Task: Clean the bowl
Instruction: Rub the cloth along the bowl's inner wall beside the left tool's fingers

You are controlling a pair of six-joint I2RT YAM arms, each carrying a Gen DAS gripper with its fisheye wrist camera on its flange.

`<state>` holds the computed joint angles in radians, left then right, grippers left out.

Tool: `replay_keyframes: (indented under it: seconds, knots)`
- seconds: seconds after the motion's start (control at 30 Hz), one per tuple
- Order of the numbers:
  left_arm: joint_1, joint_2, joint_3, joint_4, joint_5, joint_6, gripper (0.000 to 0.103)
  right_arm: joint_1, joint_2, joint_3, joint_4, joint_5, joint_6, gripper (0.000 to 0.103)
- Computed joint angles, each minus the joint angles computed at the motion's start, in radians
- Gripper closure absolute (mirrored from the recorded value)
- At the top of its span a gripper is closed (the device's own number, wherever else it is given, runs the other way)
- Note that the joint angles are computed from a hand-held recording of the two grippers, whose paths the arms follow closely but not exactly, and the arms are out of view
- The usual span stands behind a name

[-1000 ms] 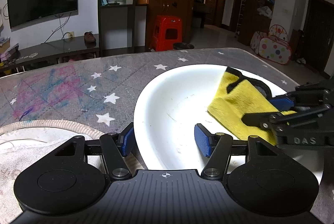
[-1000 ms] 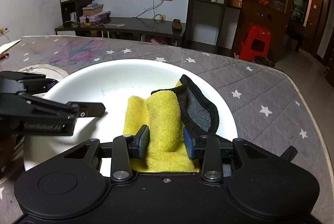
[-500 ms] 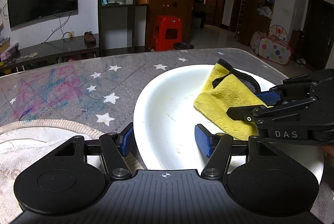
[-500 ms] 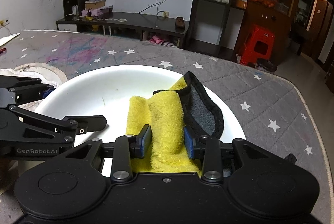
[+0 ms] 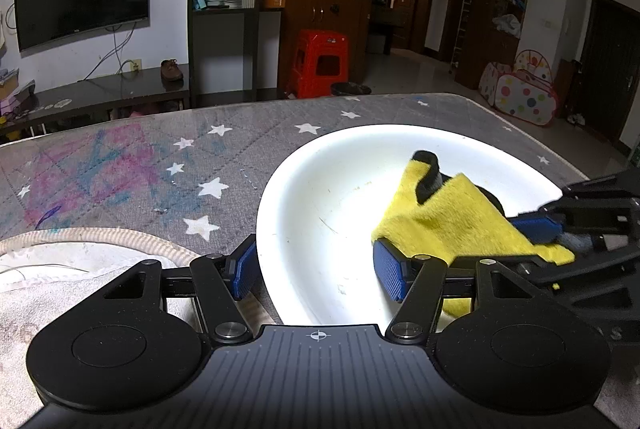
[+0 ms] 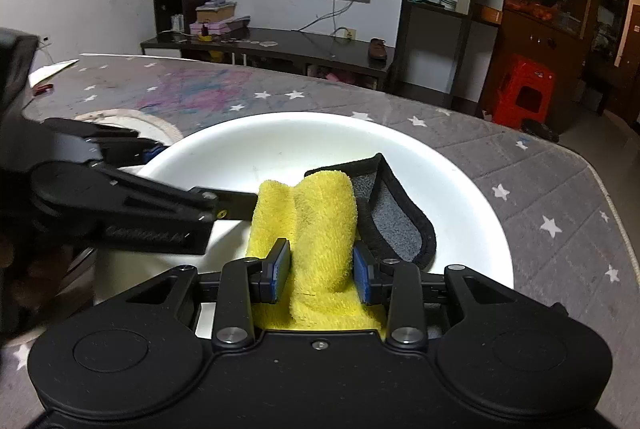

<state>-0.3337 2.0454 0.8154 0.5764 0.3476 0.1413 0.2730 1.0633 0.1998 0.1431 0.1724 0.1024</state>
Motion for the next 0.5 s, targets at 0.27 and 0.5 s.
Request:
replay_keyframes:
  seconds: [0.27, 0.5]
  knots:
    - [0.009, 0.002, 0.006, -0.005, 0.010, 0.001, 0.041, 0.025, -0.096, -0.030, -0.058, 0.012, 0.001, 0.066]
    - [0.005, 0.001, 0.002, -0.001, 0.010, -0.006, 0.041, 0.026, -0.082, -0.039, -0.028, 0.036, 0.000, 0.066]
